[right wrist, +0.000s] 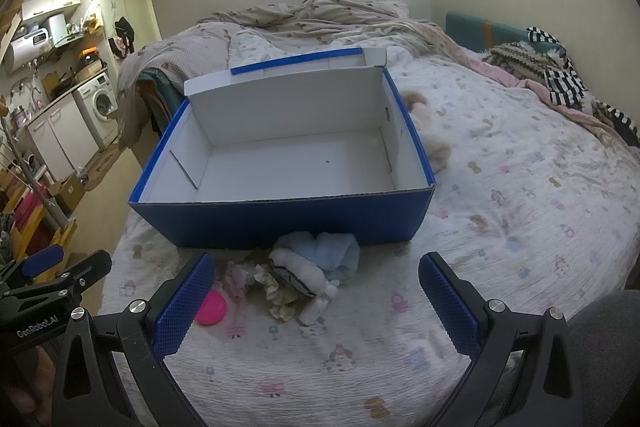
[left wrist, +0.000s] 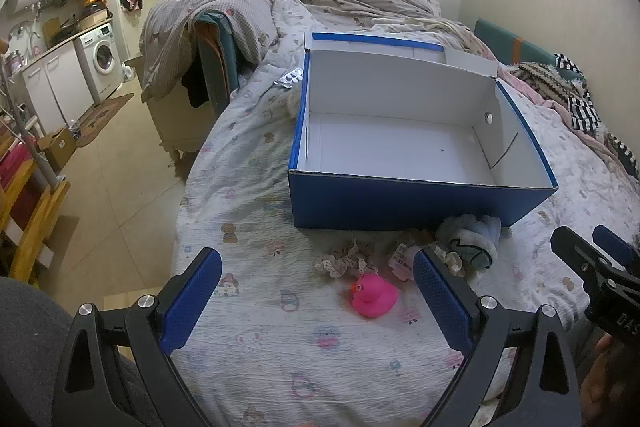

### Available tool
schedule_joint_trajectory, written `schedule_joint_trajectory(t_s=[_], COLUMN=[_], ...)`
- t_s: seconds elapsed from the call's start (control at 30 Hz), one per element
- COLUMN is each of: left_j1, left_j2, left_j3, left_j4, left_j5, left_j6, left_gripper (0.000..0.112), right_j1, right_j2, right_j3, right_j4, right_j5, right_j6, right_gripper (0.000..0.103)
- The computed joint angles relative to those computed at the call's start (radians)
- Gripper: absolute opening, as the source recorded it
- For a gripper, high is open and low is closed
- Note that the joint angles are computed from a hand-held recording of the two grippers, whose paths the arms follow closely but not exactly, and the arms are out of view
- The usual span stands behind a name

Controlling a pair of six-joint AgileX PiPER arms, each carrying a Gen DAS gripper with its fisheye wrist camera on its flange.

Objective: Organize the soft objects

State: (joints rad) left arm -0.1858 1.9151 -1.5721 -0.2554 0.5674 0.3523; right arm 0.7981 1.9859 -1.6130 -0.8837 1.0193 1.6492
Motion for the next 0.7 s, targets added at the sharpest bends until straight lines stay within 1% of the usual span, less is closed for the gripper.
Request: schedule_joint_trajectory(t_s=[0.2,0.53,0.7], left_j1=[0.0,0.001,0.004], left_j2=[-0.002,-0.002,-0.006], left_j3=[0.001,0.001,0.005], left_j4=[-0.002,-0.005,-0.012], left_j5=[0.001,0.001,-0.004], left_j6=[-0.001,0.001,0.006], left_gripper=[0.096,0.096,0.096], right_j1=[0.001,0.007,0.006], right_j2=[-0.012,-0.004,-0.007], right_j3=[0.028,0.008,0.012], right_j4=[-0.01,-0.005,-0.005], right_j5=[-0.023,-0.003,-0.009], right_j6=[0.014,0.008,0.01], right_gripper=[0.103,0.103,0.103])
